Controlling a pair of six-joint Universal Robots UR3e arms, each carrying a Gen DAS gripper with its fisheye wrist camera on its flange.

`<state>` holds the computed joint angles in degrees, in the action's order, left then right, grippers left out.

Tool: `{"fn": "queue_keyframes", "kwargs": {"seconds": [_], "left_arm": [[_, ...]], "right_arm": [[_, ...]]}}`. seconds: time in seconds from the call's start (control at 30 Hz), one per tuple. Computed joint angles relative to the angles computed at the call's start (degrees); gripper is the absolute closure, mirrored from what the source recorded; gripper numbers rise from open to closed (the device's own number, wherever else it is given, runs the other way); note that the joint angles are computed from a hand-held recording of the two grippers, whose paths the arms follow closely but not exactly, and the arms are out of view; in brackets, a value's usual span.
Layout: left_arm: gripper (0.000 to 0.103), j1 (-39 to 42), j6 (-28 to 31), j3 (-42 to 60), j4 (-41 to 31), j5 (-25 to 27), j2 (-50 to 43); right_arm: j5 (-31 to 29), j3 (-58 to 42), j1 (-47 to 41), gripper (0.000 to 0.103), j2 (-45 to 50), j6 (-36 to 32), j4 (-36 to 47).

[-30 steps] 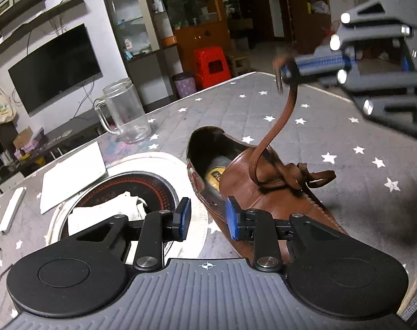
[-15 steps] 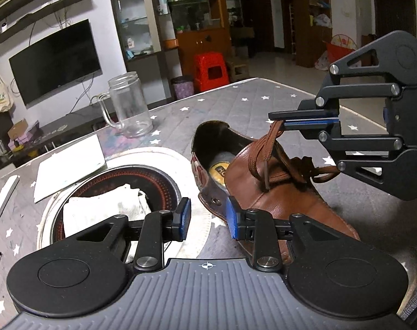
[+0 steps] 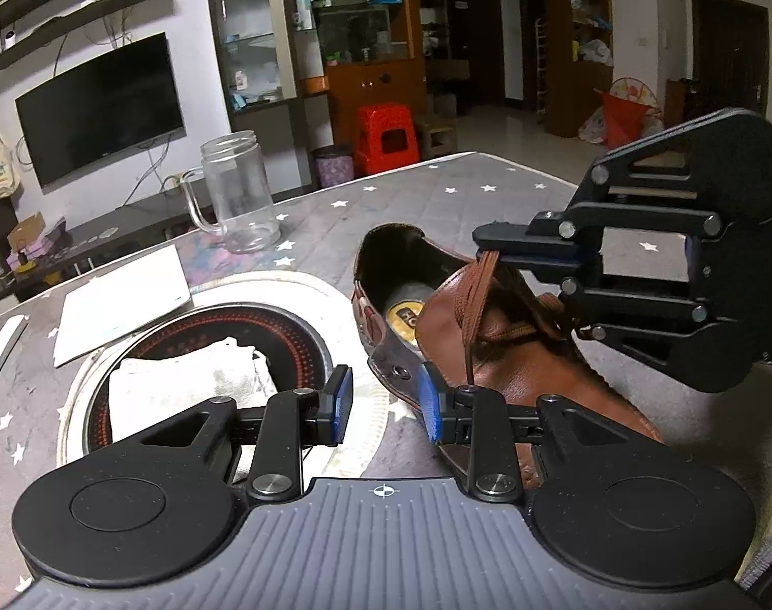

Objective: Lace up shoes with both hands

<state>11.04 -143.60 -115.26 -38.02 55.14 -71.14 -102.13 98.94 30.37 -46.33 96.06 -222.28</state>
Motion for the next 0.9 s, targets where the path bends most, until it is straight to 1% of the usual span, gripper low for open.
{"fn": "queue_keyframes", "kwargs": {"seconds": [0.13,0.27,0.33,0.43,0.53,0.6,0.7,0.8,0.9], "left_arm": [[0.072,0.3,0.8,0.2,-0.2,-0.7,-0.3],[0.071,0.4,1.0,0.3,-0.5,-0.7,-0.4],[0.071,-1.2,-0.4,0.0,1.5,0.5,-1.2],[0.071,-1.9,-1.0,0.4,1.7,1.1,-1.5],[0.070,-1.5,-0.4,0.4,1.1,0.8,-1.1],[0.070,-1.6,-0.4,0.5,1.2,0.9,-1.4],[0.069,-2.2,-0.9,0.8,1.6,1.2,-1.8],[0.069,-1.5,-0.5,0.6,2.2,0.7,-2.5],[0.069,-1.1,-0.5,0.3,2.2,0.5,-2.2]], "right_arm": [[-1.8,-1.4,0.4,0.101,2.5,-2.6,-0.4],[-2.7,-2.4,0.6,0.101,4.1,-3.3,-1.2],[-3.2,-2.8,0.9,0.101,4.7,-3.5,-1.4],[-3.3,-3.7,1.2,0.101,6.0,-3.9,-1.7],[-3.4,-4.9,1.6,0.101,7.0,-5.4,-1.7],[-2.7,-6.9,1.2,0.101,7.1,-6.6,0.7],[-2.8,-6.6,1.1,0.101,7.7,-9.7,-0.8],[-3.3,-5.3,1.2,0.101,7.3,-9.7,-1.7],[-3.8,-6.2,1.3,0.101,8.4,-11.3,-2.6]]}}
